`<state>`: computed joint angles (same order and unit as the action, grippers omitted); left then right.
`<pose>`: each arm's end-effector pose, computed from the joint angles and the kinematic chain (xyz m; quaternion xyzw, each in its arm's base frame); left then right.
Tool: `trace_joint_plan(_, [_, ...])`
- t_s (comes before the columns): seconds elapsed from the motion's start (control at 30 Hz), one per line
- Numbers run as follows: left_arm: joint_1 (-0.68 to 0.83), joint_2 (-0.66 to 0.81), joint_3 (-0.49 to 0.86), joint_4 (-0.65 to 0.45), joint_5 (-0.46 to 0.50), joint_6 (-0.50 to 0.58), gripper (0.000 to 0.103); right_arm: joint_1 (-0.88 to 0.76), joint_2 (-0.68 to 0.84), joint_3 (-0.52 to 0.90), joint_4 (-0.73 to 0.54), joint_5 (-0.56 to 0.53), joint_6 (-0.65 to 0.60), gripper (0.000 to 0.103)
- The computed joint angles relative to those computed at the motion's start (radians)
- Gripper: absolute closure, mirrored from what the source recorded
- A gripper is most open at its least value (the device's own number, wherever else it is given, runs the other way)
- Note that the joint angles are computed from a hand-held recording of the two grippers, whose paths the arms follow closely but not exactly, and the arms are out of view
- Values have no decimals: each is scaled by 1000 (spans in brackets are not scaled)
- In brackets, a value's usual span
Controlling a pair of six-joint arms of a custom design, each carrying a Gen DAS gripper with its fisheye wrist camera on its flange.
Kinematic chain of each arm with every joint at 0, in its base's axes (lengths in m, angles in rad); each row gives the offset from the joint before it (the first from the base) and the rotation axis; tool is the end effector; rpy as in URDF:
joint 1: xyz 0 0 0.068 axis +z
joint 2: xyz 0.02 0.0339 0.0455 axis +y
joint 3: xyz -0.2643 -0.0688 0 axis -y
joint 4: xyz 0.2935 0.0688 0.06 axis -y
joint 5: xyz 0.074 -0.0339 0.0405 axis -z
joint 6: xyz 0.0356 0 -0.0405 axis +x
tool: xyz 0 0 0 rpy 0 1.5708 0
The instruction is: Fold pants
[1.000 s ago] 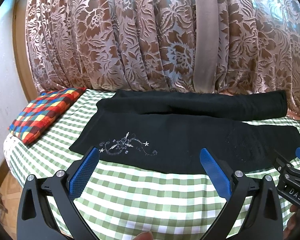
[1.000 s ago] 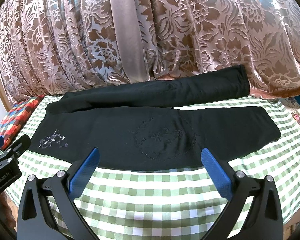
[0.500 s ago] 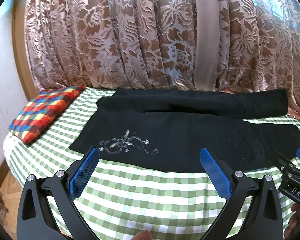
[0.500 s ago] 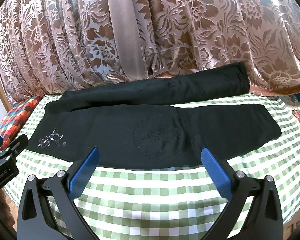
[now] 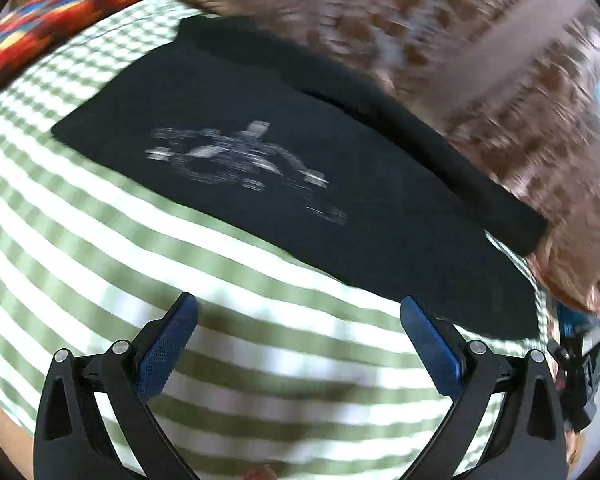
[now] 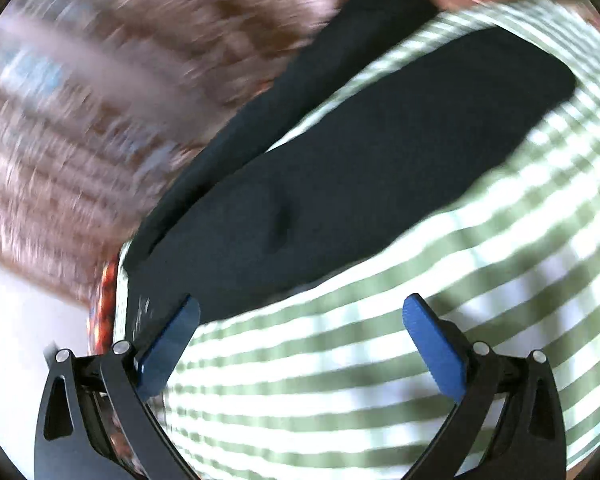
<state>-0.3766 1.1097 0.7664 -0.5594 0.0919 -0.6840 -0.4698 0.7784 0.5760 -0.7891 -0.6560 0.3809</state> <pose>0.2469 -0.1011 0.2220 -0.1296 0.9349 -0.2031 0.2606 0.1769 -0.0654 0.2133 0.2906 0.8644 0.2964 0.2838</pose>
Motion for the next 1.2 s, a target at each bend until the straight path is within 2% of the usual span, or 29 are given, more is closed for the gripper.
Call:
trace_joint_plan(0.13, [205,-19,-54,63,140,-40,3,-93,147,15,82,-64,19,6])
trace_joint_plan(0.2, [296,-9,-66,106,190,-61,4,-81,203,26,148,-52,50,14])
trace_joint_plan(0.33, [409,46,-66,174,290,-131,16,-43,299,53,246,-30,89,26])
trace_joint_plan(0.4, [441,74,-67,219,332,-162,18,-18,332,57,290,-4,111,34])
trace_joint_plan(0.43, [452,94,-60,241,336,-173,24,-8,354,68,305,6,115,36])
trace_joint_plan(0.47, [460,106,-55,252,335,-177,27,-1,355,64,312,19,112,41])
trace_joint_plan(0.5, [466,116,-55,268,337,-178,38,4,368,71,315,30,109,49])
trace_joint_plan(0.53, [470,137,-48,284,321,-182,56,0,368,68,314,31,103,53])
trace_joint_plan(0.57, [470,163,-43,298,312,-192,66,-3,384,76,315,37,97,60])
trace_joint_plan(0.6, [476,196,-33,317,318,-204,81,-5,393,80,314,43,90,69])
trace_joint_plan(0.63, [480,221,-22,328,314,-213,96,-10,400,85,307,47,78,72])
trace_joint_plan(0.73, [486,196,-48,344,306,-227,97,-33,409,91,292,33,53,84])
trace_joint_plan(0.8, [467,146,-53,294,262,-176,97,-44,383,83,271,31,31,91])
trace_joint_plan(0.87, [477,91,-76,270,265,-159,97,-64,340,69,238,25,4,94])
trace_joint_plan(1.03, [497,-85,-124,136,263,-91,98,-155,248,40,108,-34,-100,94])
trace_joint_plan(1.2, [555,-266,-161,-61,285,-13,98,-261,120,23,-127,-76,-310,94])
